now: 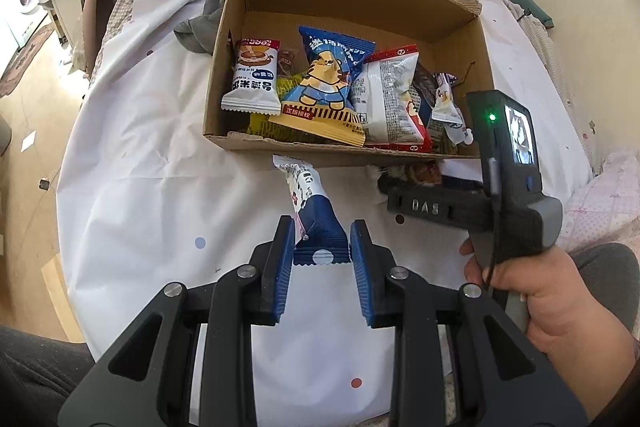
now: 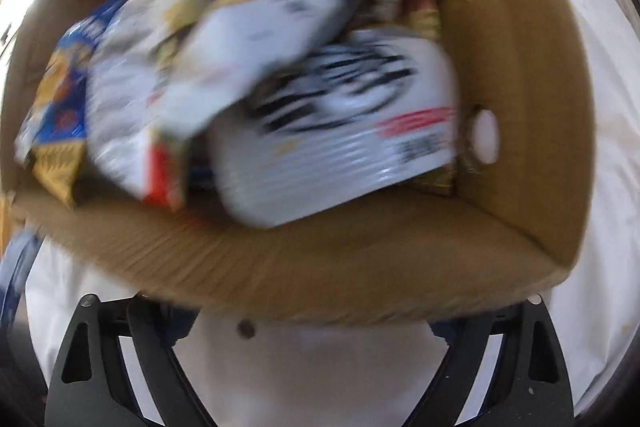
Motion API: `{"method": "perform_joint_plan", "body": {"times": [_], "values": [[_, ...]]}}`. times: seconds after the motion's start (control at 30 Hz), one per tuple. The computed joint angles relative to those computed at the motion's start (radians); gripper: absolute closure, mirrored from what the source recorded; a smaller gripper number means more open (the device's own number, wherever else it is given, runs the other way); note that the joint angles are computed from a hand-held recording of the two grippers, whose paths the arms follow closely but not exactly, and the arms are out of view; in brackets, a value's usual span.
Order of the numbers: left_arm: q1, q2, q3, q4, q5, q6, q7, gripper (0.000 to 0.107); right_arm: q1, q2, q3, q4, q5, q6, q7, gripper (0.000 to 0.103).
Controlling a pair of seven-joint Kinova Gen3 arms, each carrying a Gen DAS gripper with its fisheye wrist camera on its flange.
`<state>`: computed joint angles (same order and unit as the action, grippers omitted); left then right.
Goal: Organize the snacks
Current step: 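Grasp the second FOOD sweet rice cake packet with the right gripper while the left holds the stick snack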
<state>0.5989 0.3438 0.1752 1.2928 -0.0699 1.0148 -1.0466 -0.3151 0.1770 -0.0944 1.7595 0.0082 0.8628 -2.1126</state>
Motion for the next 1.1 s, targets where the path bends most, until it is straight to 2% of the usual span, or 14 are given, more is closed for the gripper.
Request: {"method": "perform_joint_plan", "body": {"times": [0.07, 0.27, 0.37, 0.47, 0.53, 0.6, 0.67, 0.77, 0.8, 0.87, 0.93, 1.03, 1.1], "values": [[0.004, 0.002, -0.003, 0.000, -0.005, 0.000, 0.008, 0.083, 0.027, -0.008, -0.032, 0.005, -0.046, -0.001, 0.071, 0.019], [0.000, -0.003, -0.020, 0.016, -0.022, 0.006, 0.057, 0.083, -0.008, -0.054, -0.049, 0.045, -0.108, 0.038, 0.185, 0.019], [-0.014, -0.010, -0.022, 0.026, -0.016, 0.006, 0.082, 0.083, -0.025, -0.084, -0.038, 0.069, -0.178, 0.051, 0.269, 0.019], [-0.020, -0.024, -0.024, 0.042, -0.022, -0.003, 0.108, 0.083, 0.053, -0.120, -0.110, 0.086, -0.260, 0.071, 0.321, 0.020], [-0.024, -0.033, -0.022, 0.052, -0.027, -0.010, 0.117, 0.083, 0.050, -0.153, -0.132, 0.093, -0.236, 0.070, 0.275, 0.020], [-0.029, -0.038, -0.019, 0.057, -0.029, -0.015, 0.119, 0.083, -0.008, -0.189, -0.091, 0.102, -0.159, 0.049, 0.200, 0.018], [-0.032, -0.040, -0.016, 0.058, -0.030, -0.019, 0.122, 0.083, -0.021, -0.187, -0.059, 0.088, -0.077, 0.049, 0.170, 0.018], [-0.025, -0.038, -0.017, 0.056, -0.049, -0.019, 0.131, 0.083, -0.058, -0.127, -0.052, 0.030, 0.036, 0.074, 0.142, 0.013], [-0.024, -0.038, -0.018, 0.056, -0.053, -0.019, 0.134, 0.083, -0.055, -0.083, -0.067, -0.003, 0.075, 0.103, 0.152, 0.013], [-0.015, -0.036, -0.023, 0.054, -0.074, -0.017, 0.148, 0.083, -0.086, -0.025, -0.045, -0.053, 0.118, 0.147, 0.169, 0.013], [-0.006, -0.034, -0.026, 0.051, -0.096, -0.015, 0.157, 0.083, -0.070, 0.007, -0.051, -0.065, 0.102, 0.142, 0.213, 0.013], [-0.007, -0.030, -0.025, 0.048, -0.102, -0.016, 0.160, 0.083, -0.042, 0.032, -0.053, -0.078, 0.002, 0.125, 0.310, 0.013], [-0.011, -0.029, -0.023, 0.047, -0.095, -0.016, 0.161, 0.083, -0.023, 0.032, -0.078, -0.085, -0.031, 0.129, 0.372, 0.018]]}}
